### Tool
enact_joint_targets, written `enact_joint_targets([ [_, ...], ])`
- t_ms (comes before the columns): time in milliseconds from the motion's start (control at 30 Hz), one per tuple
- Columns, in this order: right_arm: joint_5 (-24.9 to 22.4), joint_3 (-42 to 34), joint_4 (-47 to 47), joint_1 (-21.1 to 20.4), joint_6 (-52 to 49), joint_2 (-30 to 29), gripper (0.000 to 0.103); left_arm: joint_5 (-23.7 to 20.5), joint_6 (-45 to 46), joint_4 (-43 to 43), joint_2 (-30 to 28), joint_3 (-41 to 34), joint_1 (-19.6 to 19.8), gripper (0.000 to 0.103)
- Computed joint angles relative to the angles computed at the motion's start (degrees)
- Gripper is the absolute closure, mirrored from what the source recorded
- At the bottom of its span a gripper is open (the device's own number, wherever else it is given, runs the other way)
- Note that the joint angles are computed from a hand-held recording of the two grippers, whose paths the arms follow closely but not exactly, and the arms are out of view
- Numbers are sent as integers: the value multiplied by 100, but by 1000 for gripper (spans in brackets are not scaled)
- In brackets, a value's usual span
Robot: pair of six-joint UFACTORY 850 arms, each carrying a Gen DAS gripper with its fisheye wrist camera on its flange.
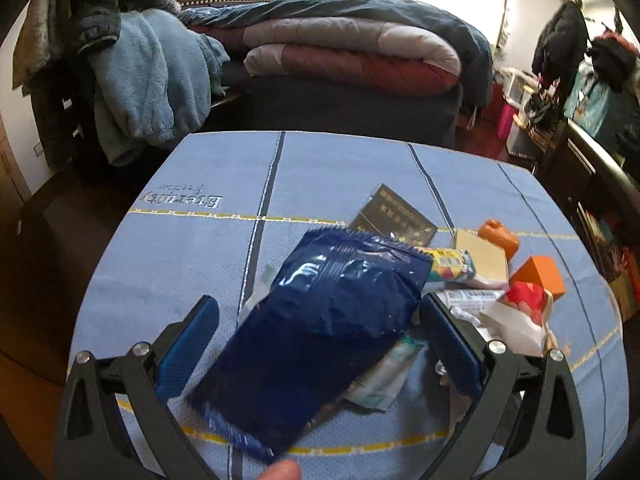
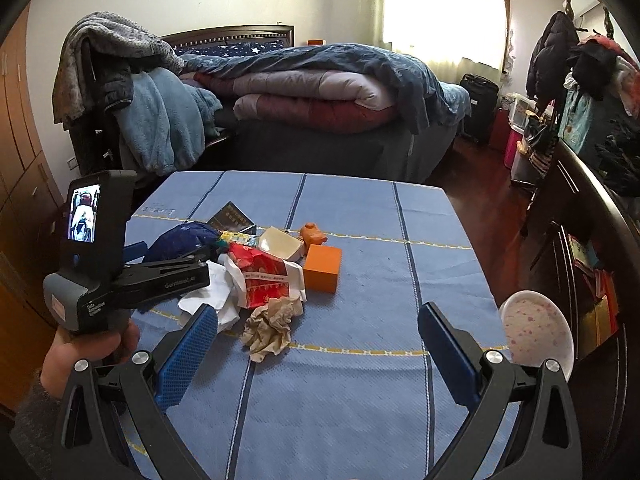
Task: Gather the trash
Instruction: 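Grasp the blue snack wrapper with the left tool and lift it, then grasp the white tissue with the right tool while the left tool holds the blue wrapper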
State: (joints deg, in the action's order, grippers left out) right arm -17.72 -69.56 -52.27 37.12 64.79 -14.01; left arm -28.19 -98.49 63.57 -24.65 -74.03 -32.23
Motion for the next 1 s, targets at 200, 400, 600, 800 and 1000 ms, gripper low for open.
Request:
enact_joint_targets([
  [200,75,-145,481,-19,-506,-149,3,206,-671,394,158,243,84,31],
  [400,88,-291,688,27,-731,-306,3,41,-1401,1150,325,475,10,54],
  [600,200,-385,1016,65,-1090,-450,3,50,-2445,1907,690,882,-11,66],
  [800,415,-534,1435,33,-1406,-647,4,93,-3706,2736,1273,1454,60,67],
  [1000,600,-884,2994,26,-2964,-916,4,-165,-3676,2612,1619,1729,17,67],
])
